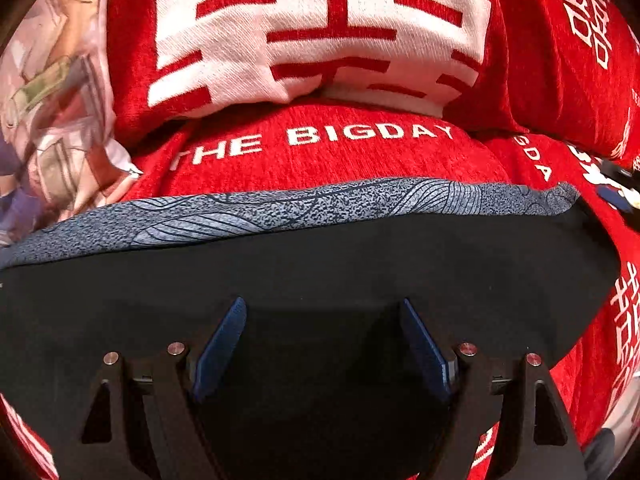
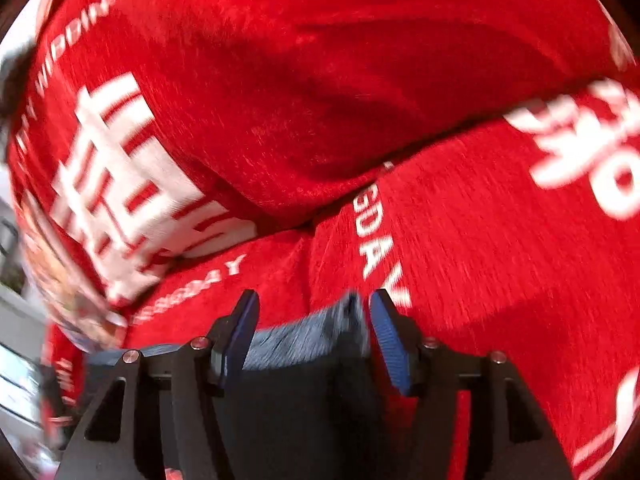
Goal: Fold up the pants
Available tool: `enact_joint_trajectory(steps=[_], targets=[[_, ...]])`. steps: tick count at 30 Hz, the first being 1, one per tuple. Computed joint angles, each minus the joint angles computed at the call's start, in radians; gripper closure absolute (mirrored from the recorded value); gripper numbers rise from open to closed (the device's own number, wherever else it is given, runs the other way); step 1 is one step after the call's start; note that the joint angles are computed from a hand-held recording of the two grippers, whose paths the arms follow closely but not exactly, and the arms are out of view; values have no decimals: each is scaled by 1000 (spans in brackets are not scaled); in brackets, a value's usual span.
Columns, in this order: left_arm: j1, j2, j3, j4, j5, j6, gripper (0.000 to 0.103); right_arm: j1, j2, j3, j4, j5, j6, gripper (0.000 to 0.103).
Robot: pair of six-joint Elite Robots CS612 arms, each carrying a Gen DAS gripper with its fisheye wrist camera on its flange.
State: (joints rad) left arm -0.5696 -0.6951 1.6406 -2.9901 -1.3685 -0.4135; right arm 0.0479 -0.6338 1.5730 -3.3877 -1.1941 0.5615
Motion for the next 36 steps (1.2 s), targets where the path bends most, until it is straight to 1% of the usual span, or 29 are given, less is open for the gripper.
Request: enact_joint_trajectory(steps=[1,2,4,5,6,7,9,10,11,13,16,18,20,21,22,23,25,26,27,28,29,30,31,33,35,36], targets=[[-1,-1,0,4,2,-2,23,-10,-4,38,-59,51,51,41],[-1,-3,1,6,2,-3,23,-15,-9,70,-88,77,78,42],[-2,-7,3,13,2,-5,23,-19,-15,130,-114,117,110,49],[-2,-8,3,14,2,-7,23,-22,-13,148,-125,141,124,59],[-2,-10,5,15,4,-14,23,-24,-9,162,-135,160,143,62],[-4,-14,9,16,7,-22,23,-27,-2,172,-152,177,166,63],[-8,-20,19,16,14,-40,23,-23,2,172,-142,153,177,63],[-9,-22,20,20,18,-47,23,-23,5,167,-122,154,196,63],[-10,-25,21,29,20,-56,23,-29,16,163,-138,186,247,63],[-7,-30,24,33,7,-73,23,-31,28,165,-178,221,290,63],[1,-30,29,25,-9,-79,23,-22,17,182,-175,185,251,63],[-1,-26,26,29,8,-75,23,-26,32,176,-218,188,293,63],[-6,-27,27,32,21,-76,23,-35,66,150,-298,212,367,64],[-7,-29,28,38,22,-76,23,-37,76,139,-314,214,392,77],[-7,-31,28,40,18,-76,23,-38,78,131,-308,217,393,87],[-6,-33,30,39,10,-77,23,-36,73,132,-297,213,379,95],[-2,-38,37,28,1,-81,23,-32,55,150,-293,190,337,95],[1,-37,38,28,2,-83,23,-31,46,160,-266,180,312,95],[2,-34,36,32,5,-81,23,-31,44,163,-246,178,305,95],[2,-31,39,23,12,-72,21,-34,45,169,-224,179,314,93],[-1,-30,42,12,25,-63,18,-37,51,173,-234,188,338,89],[-5,-31,42,22,42,-60,15,-42,62,176,-286,216,377,87],[-6,-31,43,21,43,-60,15,-43,62,181,-297,225,384,83],[-6,-32,48,12,42,-57,15,-38,55,189,-309,219,376,65],[-4,-31,49,5,36,-52,15,-29,46,187,-284,199,354,56],[-3,-31,49,3,31,-52,15,-23,40,181,-258,176,347,55]])
